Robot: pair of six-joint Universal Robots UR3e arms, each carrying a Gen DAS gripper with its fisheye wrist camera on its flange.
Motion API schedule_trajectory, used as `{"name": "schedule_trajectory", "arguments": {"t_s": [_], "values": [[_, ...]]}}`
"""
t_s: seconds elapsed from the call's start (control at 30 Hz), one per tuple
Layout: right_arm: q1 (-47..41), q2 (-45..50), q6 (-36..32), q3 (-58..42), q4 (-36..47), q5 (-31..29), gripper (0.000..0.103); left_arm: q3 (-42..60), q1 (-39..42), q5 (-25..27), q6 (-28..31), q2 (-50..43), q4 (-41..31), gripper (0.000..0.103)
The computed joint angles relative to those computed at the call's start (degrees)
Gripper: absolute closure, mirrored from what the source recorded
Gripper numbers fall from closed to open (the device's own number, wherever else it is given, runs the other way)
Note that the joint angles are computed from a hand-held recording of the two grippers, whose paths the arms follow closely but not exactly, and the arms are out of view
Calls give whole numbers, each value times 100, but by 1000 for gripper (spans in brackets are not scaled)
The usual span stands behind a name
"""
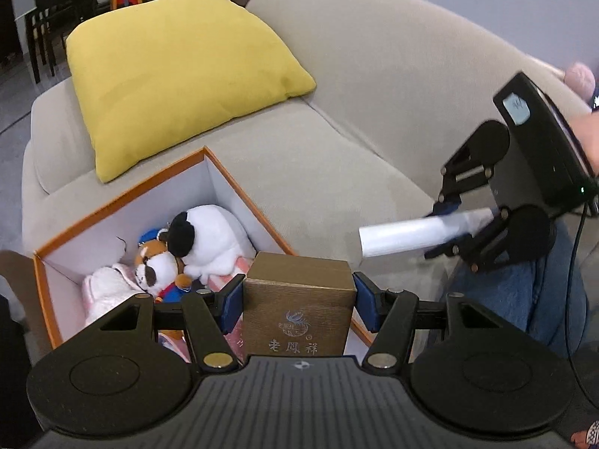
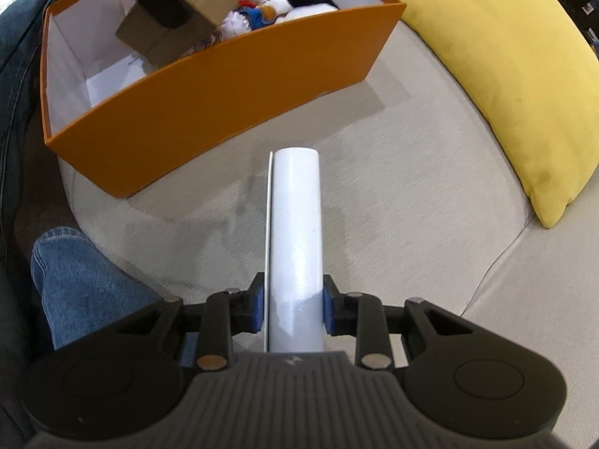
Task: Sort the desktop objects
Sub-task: 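Lift the brown box and white tube and carry them over the orange-rimmed box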
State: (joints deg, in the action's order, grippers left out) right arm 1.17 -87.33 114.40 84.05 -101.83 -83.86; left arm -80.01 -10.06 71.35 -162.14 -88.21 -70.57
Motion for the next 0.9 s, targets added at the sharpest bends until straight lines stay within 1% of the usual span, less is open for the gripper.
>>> {"name": "schedule_trajectory", "arguments": {"t_s": [0.1, 0.23, 0.3, 0.5, 0.63, 0.77, 0.83, 0.9], "values": [[95, 10, -22, 10, 6, -147, 72, -422, 223, -316, 45, 184, 326, 33], [236, 57, 37, 16, -28, -229, 72, -615, 615, -838, 331, 278, 256, 33], [289, 56, 67, -13, 4, -240, 72, -644, 683, -878, 489, 295, 175, 33], [442, 56, 83, -97, 98, -357, 72, -654, 700, -766, 1028, 394, -99, 34], [581, 157, 193, -186, 40, -484, 72, -151, 330, -83, 1459, 172, -478, 34], [690, 185, 229, -225, 38, -491, 72, 469, -135, 854, 1680, -164, -850, 35], [729, 175, 219, -246, 68, -491, 72, 654, -239, 1063, 1753, -262, -982, 35], [752, 162, 205, -250, 80, -502, 72, 696, -363, 1249, 1808, -303, -947, 35]]}}
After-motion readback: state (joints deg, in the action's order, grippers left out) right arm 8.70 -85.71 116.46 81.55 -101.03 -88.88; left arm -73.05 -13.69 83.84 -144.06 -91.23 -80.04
